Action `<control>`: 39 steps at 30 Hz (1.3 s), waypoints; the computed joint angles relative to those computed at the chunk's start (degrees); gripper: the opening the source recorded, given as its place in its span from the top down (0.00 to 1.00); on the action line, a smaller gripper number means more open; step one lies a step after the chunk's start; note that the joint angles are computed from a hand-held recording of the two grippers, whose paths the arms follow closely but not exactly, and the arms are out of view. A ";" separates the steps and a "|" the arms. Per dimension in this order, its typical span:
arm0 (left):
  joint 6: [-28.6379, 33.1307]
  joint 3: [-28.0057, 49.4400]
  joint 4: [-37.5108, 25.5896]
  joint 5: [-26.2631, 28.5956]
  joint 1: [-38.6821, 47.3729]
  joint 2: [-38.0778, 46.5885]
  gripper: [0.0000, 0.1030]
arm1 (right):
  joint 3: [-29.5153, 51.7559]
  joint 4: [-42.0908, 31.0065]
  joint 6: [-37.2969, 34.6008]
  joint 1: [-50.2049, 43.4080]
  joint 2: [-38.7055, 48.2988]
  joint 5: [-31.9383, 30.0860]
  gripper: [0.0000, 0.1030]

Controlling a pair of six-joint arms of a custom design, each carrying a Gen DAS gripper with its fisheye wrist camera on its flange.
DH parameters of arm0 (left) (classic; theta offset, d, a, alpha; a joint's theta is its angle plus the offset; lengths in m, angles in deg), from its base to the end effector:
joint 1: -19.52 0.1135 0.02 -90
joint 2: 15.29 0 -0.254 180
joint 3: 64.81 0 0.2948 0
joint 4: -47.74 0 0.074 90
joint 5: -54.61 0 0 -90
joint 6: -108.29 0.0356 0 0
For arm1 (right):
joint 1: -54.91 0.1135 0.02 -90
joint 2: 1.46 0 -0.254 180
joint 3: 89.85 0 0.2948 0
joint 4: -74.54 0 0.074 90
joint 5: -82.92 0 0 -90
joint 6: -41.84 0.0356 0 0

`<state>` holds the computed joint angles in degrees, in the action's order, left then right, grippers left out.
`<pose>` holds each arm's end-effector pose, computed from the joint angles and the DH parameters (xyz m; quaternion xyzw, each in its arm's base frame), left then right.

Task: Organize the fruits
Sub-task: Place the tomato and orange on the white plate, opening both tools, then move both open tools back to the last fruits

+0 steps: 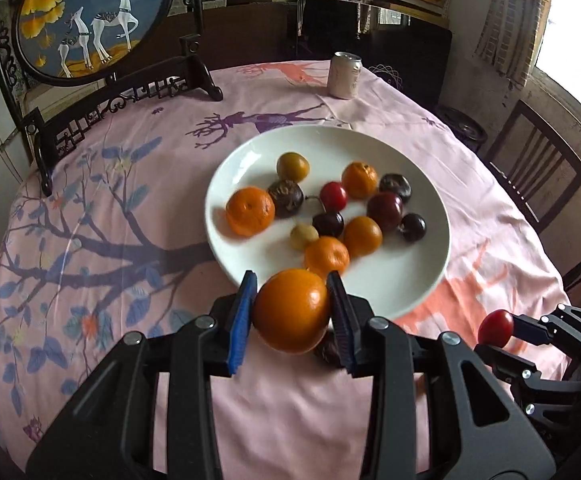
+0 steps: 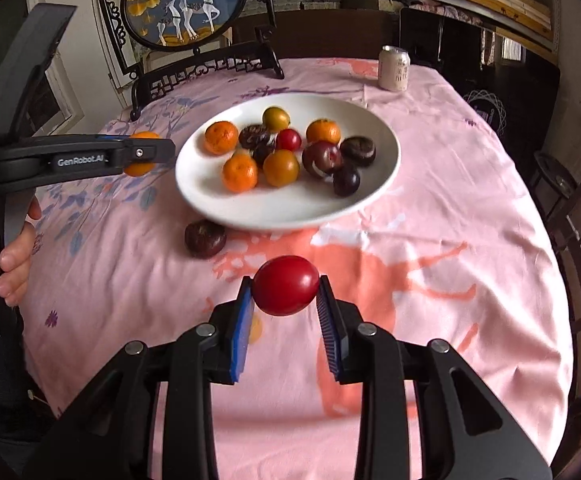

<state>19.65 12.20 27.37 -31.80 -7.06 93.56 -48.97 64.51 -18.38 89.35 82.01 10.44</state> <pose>0.3743 -0.1898 0.1118 0.2381 0.9152 -0.0996 0.3094 0.2318 0.1459 0.0806 0.0107 0.9374 0.0461 0.3449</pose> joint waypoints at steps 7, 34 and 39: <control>-3.43 26.56 -11.50 -1.75 -1.11 19.68 0.65 | 15.89 1.47 -8.55 -11.90 16.96 1.49 0.69; -7.45 -19.42 10.99 -1.86 2.49 -10.94 0.31 | 1.49 -2.19 0.80 0.55 -0.19 5.22 0.47; -7.16 -24.07 12.34 -1.23 5.24 -13.47 0.31 | 1.48 -2.04 3.36 4.93 0.87 5.28 0.47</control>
